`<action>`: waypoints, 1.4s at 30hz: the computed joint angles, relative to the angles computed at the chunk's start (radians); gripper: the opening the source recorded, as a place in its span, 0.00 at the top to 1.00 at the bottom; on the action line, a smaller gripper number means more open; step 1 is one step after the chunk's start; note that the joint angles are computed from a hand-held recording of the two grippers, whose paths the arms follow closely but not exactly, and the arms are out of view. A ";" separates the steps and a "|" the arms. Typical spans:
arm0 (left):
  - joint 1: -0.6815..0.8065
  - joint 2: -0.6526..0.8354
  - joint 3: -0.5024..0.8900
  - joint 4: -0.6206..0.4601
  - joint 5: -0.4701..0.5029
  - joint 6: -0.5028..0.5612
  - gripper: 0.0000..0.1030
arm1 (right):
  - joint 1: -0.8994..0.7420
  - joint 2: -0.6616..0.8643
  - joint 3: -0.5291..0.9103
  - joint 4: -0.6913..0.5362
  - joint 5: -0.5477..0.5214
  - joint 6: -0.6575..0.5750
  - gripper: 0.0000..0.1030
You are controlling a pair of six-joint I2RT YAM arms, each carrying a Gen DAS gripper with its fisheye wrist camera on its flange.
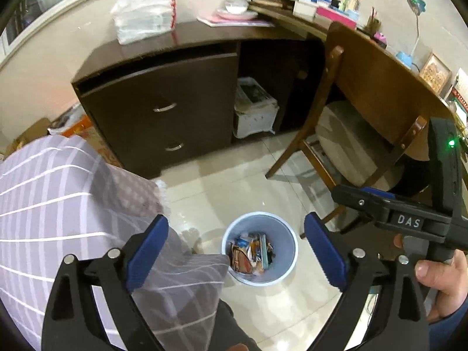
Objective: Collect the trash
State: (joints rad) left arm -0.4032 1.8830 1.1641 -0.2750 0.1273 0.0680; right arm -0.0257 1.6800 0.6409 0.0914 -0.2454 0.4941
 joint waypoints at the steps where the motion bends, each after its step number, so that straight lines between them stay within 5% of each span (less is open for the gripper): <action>1: 0.008 -0.026 -0.017 0.005 0.003 0.001 0.10 | 0.019 -0.024 0.006 -0.021 0.019 0.006 0.06; 11: 0.149 -0.361 -0.188 0.001 0.047 0.008 0.06 | 0.237 -0.235 0.097 -0.173 0.150 0.082 0.06; 14: 0.198 -0.457 -0.204 -0.030 -0.004 0.040 0.06 | 0.327 -0.264 0.163 -0.230 0.208 0.103 0.06; 23: 0.424 -0.698 -0.261 -0.057 0.042 0.108 0.05 | 0.583 -0.289 0.412 -0.429 0.431 0.134 0.06; 33: 0.708 -0.845 -0.149 -0.252 0.226 0.128 0.05 | 0.907 -0.253 0.730 -0.697 0.845 0.147 0.06; 37: 0.758 -0.908 -0.144 -0.265 0.225 0.148 0.05 | 1.010 -0.232 0.832 -0.797 0.993 0.170 0.06; 42: 0.871 -0.982 -0.118 -0.312 0.338 0.144 0.05 | 1.122 -0.203 0.932 -0.888 1.167 0.184 0.06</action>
State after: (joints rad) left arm 0.4675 0.9014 1.0466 -0.5869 0.4656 0.2122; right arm 1.0959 1.4772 1.5732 -0.7968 0.9213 0.6782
